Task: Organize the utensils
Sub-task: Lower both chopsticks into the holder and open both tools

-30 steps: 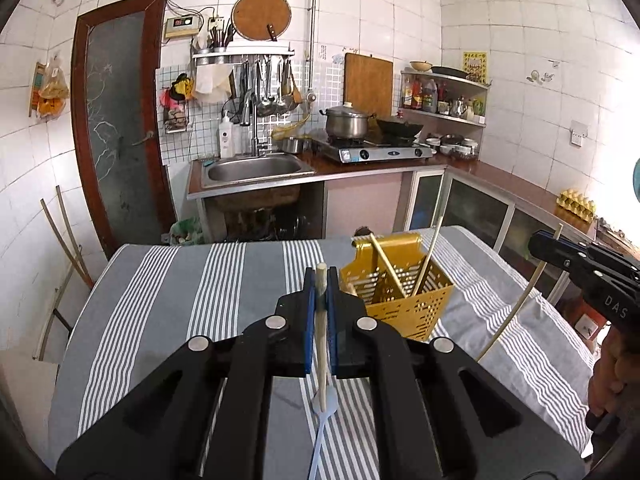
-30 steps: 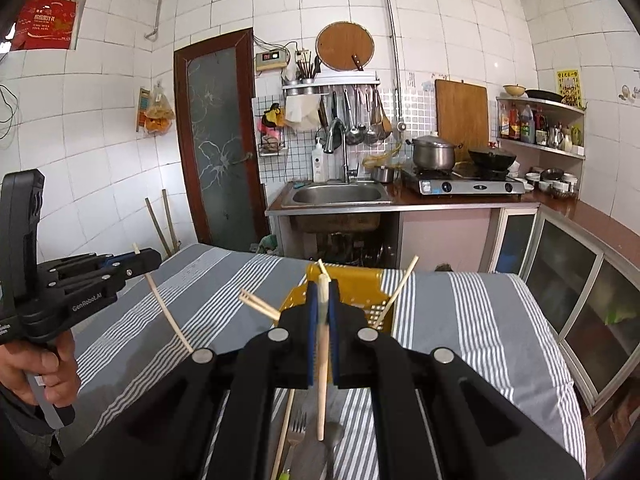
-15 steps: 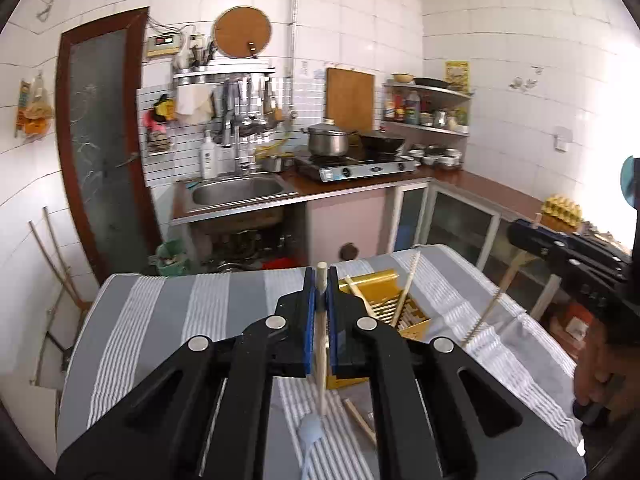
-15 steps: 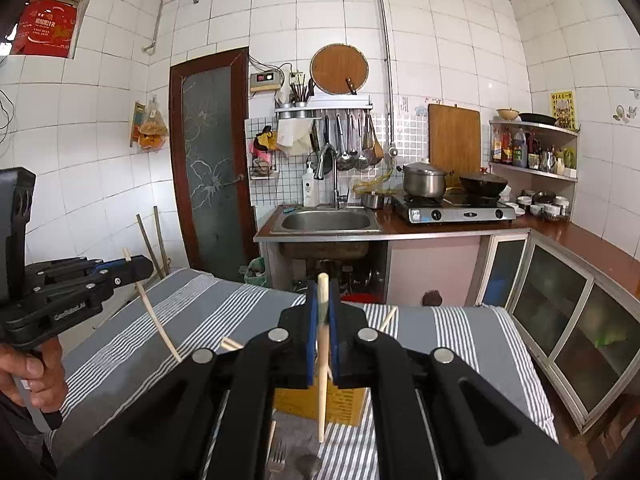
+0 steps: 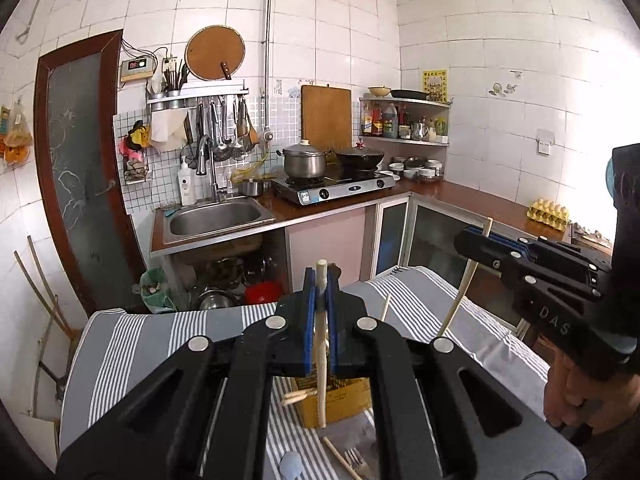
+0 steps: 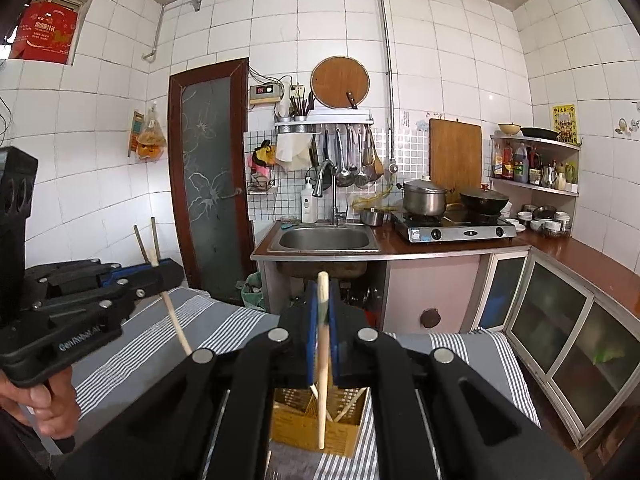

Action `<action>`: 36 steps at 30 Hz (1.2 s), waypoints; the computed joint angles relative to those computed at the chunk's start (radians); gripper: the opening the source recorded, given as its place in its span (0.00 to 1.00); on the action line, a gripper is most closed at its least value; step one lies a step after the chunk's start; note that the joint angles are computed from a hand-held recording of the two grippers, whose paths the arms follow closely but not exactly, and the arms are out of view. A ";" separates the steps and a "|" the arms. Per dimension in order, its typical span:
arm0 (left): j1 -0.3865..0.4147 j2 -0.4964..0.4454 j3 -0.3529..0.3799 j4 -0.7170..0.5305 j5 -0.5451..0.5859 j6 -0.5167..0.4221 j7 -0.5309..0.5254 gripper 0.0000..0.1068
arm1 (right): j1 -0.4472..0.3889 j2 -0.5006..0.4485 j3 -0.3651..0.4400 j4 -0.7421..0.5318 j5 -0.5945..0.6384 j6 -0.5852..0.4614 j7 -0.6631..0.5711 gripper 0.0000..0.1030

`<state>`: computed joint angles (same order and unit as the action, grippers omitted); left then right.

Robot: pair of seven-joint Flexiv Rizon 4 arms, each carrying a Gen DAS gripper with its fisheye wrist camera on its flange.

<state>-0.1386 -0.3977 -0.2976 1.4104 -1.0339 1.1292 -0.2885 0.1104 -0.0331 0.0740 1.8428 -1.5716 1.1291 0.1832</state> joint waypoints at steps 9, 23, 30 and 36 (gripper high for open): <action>-0.026 -0.104 -0.014 -0.140 0.128 0.025 -0.104 0.04 | -0.014 -0.035 -0.025 -0.048 0.003 0.041 -0.010 0.05; -0.028 -0.237 -0.036 -0.302 0.306 -0.014 -0.262 0.04 | -0.028 -0.113 -0.067 -0.111 -0.010 0.101 0.000 0.05; -0.036 -0.289 -0.029 -0.348 0.366 -0.027 -0.333 0.04 | -0.031 -0.146 -0.083 -0.122 0.012 0.116 0.008 0.05; -0.047 -0.318 -0.007 -0.376 0.425 -0.039 -0.387 0.19 | -0.019 -0.169 -0.096 -0.121 0.087 0.101 -0.030 0.38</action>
<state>-0.1860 -0.7159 -0.3050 1.0344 -0.6093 1.0905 -0.6757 0.0910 -0.2020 -0.0220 1.7220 -1.4842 1.2297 0.1531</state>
